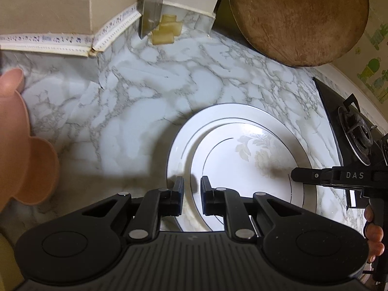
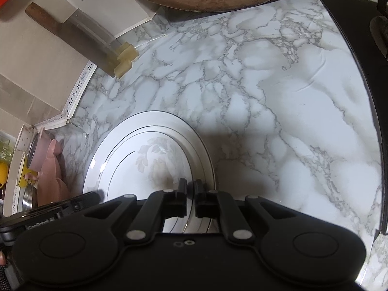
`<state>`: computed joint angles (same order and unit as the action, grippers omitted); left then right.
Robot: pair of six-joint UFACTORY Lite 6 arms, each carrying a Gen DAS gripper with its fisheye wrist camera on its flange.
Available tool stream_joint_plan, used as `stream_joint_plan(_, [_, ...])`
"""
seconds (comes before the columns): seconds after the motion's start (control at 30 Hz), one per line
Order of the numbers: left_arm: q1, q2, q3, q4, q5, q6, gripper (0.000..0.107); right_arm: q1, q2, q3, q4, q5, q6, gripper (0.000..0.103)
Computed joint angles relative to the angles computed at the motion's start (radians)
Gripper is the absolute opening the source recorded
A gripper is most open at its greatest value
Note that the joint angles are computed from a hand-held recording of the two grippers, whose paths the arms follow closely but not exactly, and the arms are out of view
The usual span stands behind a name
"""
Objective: Organize plates and bowls
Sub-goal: 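Carry the small white plate with both tools and lower it onto the large plate, then open both tools and move them to the pink bear-shaped plate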
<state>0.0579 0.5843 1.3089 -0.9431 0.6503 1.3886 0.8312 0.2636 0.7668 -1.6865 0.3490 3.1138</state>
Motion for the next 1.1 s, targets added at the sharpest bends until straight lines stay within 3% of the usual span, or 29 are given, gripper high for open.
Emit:
stream_joint_plan(0.1, [0.012,-0.022,-0.021,-0.021,-0.004,0.033,0.013,-0.008,0.0,0.002,-0.003,-0.009,-0.013,0.009])
stream_joint_plan(0.17, [0.015,-0.027,-0.024,-0.018,0.0,0.027,0.013,-0.008,-0.002,0.008,0.01,-0.011,-0.038,0.017])
stream_joint_plan(0.3, [0.025,-0.065,-0.068,-0.064,-0.014,0.083,0.013,0.021,-0.007,0.045,0.211,0.041,-0.261,0.023])
stream_joint_plan(0.47, [0.048,-0.109,-0.097,-0.085,0.007,0.114,0.013,0.065,-0.045,0.057,0.317,0.1,-0.369,0.029])
stream_joint_plan(0.73, [0.112,-0.2,-0.155,-0.101,0.063,0.181,0.014,0.207,0.019,0.225,0.523,0.307,-0.628,0.035])
stream_joint_plan(1.1, [0.279,-0.357,-0.241,-0.135,0.151,0.298,0.014,0.368,0.155,0.51,0.59,0.566,-0.816,0.045])
